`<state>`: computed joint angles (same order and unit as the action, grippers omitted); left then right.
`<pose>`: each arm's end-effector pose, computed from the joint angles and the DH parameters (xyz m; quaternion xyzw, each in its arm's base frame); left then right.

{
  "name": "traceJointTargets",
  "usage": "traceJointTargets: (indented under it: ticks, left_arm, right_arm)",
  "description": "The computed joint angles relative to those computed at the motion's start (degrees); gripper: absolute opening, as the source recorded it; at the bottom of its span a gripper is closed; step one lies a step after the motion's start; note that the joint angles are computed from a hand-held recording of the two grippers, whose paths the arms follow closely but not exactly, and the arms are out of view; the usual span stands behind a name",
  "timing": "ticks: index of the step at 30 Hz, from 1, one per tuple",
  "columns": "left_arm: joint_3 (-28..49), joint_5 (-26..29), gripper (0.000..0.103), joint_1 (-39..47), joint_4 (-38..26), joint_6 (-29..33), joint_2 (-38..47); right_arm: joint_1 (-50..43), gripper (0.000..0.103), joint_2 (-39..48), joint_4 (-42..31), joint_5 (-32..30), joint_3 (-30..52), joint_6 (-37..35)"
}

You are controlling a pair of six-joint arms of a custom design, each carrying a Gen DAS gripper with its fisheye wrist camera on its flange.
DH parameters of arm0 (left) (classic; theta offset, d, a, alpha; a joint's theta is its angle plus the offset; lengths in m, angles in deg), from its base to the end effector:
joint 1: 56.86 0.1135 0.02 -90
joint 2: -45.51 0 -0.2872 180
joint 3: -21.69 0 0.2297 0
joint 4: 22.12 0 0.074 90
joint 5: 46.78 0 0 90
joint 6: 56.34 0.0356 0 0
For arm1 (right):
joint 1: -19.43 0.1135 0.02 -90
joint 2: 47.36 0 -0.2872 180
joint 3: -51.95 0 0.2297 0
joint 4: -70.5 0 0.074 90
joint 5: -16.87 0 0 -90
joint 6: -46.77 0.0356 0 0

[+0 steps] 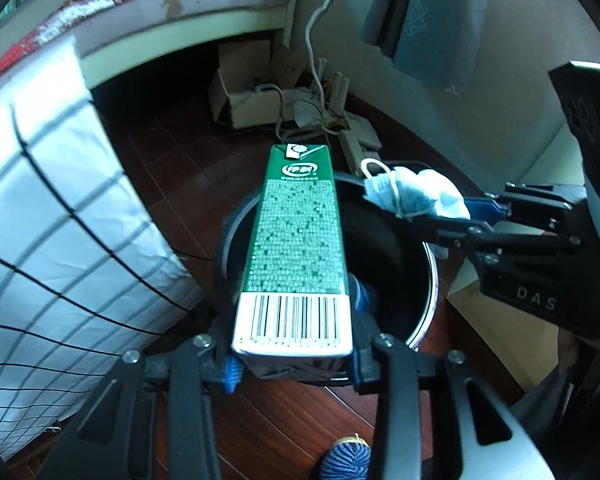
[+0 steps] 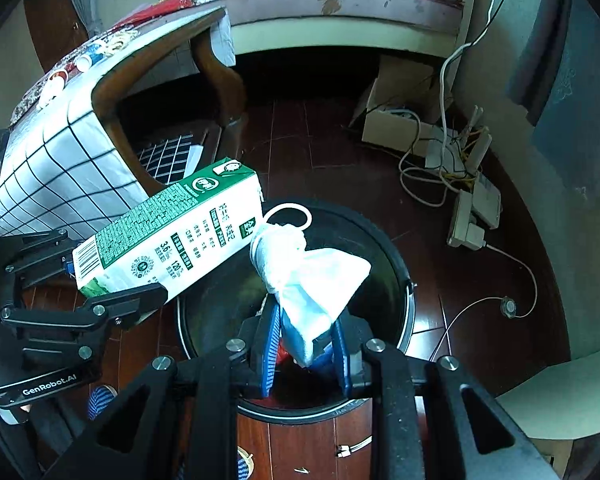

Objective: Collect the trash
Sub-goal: 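Open both grippers to drop the carton and mask into the bin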

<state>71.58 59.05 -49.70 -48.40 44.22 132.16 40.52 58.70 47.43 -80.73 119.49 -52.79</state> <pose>0.2357 0.0198 0.1663 0.0607 0.9618 -0.0968 0.2488 0.3073 0.1236 0.1503 -0.2713 0.9286 0.0885 0.2372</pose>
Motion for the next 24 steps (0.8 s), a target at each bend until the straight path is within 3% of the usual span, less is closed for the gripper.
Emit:
traceJointTargets:
  ticks: [2, 3, 4, 5, 8, 13, 24]
  left_arm:
    - [-0.3, 1.3, 0.058, 0.6, 0.8, 0.2, 1.2]
    - [-1.1, -1.5, 0.081, 0.2, 2.1, -0.8, 1.2]
    - [-2.0, -3.1, 0.094, 0.2, 3.3, -2.0, 0.7]
    - [-2.8, -4.0, 0.097, 0.5, 4.2, -3.3, 0.2]
    - [-4.9, -6.8, 0.098, 1.0, 6.1, -4.8, -1.4]
    - [-7.3, -10.8, 0.102, -0.1, 9.0, -6.4, -4.5]
    - [-6.5, -10.5, 0.102, 3.6, 5.5, -5.1, -11.1]
  right_arm:
    - [-0.4, 0.036, 2.5, -1.2, 1.1, 1.5, -0.7]
    - [-0.8, 0.065, 3.6, -1.5, 2.9, 2.1, -0.2]
    - [-0.9, 0.090, 3.5, -0.3, 4.3, 1.4, 0.3]
    - [-1.5, 0.094, 2.9, 0.8, 4.5, 0.4, 0.5]
    - [-2.2, 0.102, 2.6, -0.2, 5.2, 0.6, 1.7]
    - [-1.3, 0.102, 0.8, -0.6, 6.0, -0.3, 3.4]
    - [1.5, 0.102, -5.6, 0.8, 7.8, -1.9, 4.2]
